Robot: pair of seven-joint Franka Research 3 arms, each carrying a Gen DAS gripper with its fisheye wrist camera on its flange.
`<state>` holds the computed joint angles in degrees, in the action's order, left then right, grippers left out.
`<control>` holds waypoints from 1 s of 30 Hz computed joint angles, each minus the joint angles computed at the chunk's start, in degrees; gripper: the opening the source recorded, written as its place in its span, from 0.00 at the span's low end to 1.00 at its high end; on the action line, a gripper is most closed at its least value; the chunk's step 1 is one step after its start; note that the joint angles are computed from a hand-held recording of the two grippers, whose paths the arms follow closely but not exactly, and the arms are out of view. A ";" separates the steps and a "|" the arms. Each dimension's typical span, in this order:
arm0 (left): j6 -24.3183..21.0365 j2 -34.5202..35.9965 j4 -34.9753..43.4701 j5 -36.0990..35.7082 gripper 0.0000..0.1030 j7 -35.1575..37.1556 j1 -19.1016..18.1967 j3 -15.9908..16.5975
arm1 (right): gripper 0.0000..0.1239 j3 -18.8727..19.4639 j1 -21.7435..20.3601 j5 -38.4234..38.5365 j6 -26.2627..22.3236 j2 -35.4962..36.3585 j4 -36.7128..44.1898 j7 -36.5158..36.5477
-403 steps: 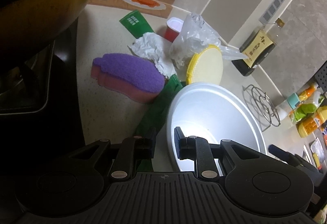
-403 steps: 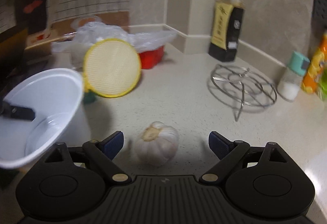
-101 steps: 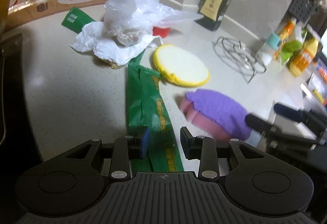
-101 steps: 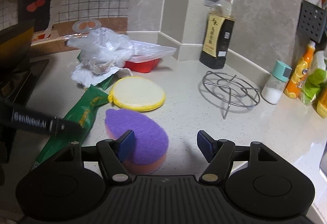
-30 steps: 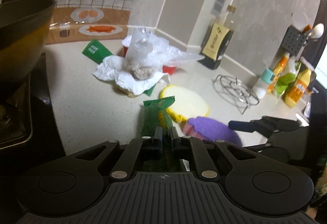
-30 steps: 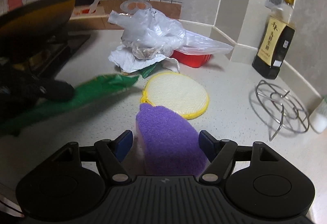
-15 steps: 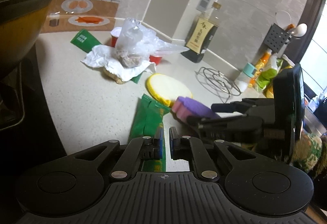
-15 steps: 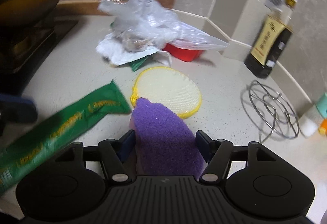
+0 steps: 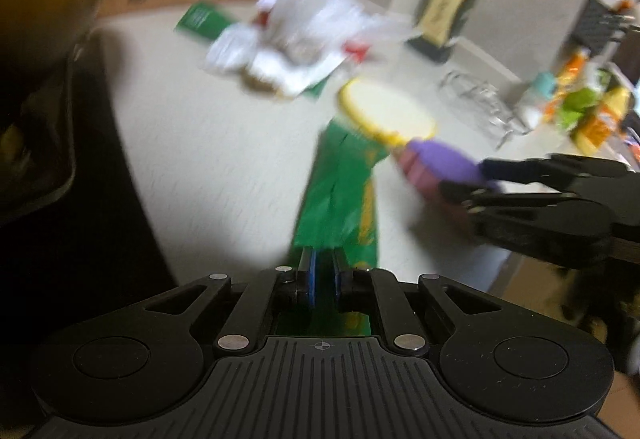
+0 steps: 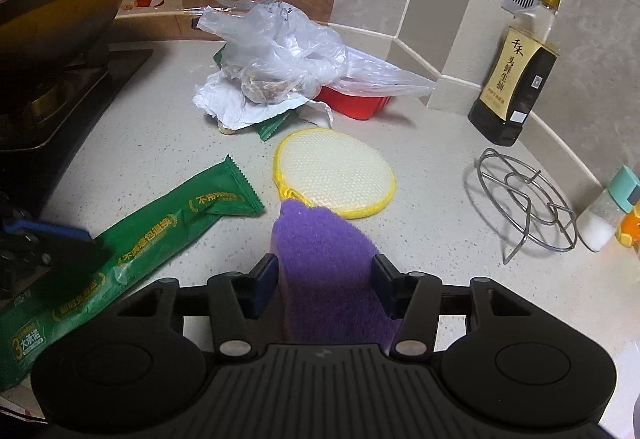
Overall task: Collect trash
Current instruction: 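Close the right tool on the purple sponge and lift it while the left tool holds the wrapper, then carry the wrapper with the left tool while the right tool carries the sponge to the bin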
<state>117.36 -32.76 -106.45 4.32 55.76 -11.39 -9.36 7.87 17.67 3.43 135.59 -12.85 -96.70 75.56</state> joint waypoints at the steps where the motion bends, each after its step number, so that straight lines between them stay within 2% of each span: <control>1: 0.16 -0.20 -0.23 -0.17 0.10 -0.67 0.14 0.01 | 0.42 -0.07 0.04 0.18 0.04 -0.13 -0.13 -0.08; 11: -2.22 1.63 1.91 6.04 0.12 1.78 0.61 -2.90 | 0.47 -1.00 0.47 3.68 1.69 -1.41 -2.31 -4.30; 20: 0.46 0.88 1.93 3.67 0.16 -2.19 1.18 -1.05 | 0.53 -1.20 0.57 6.68 4.39 -1.75 -3.99 -6.19; 24: -4.88 4.22 6.55 7.14 0.18 0.94 1.84 -2.54 | 0.53 -1.25 0.47 7.85 4.64 -1.14 -3.36 -4.73; 30: -8.38 7.52 9.87 7.89 0.18 2.83 1.25 -3.39 | 0.55 -1.77 0.90 9.89 5.91 -1.07 -3.92 -5.50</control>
<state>108.98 -25.24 -96.57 12.21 58.59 -10.14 -12.75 6.10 18.56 13.31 141.50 -13.92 -100.62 70.06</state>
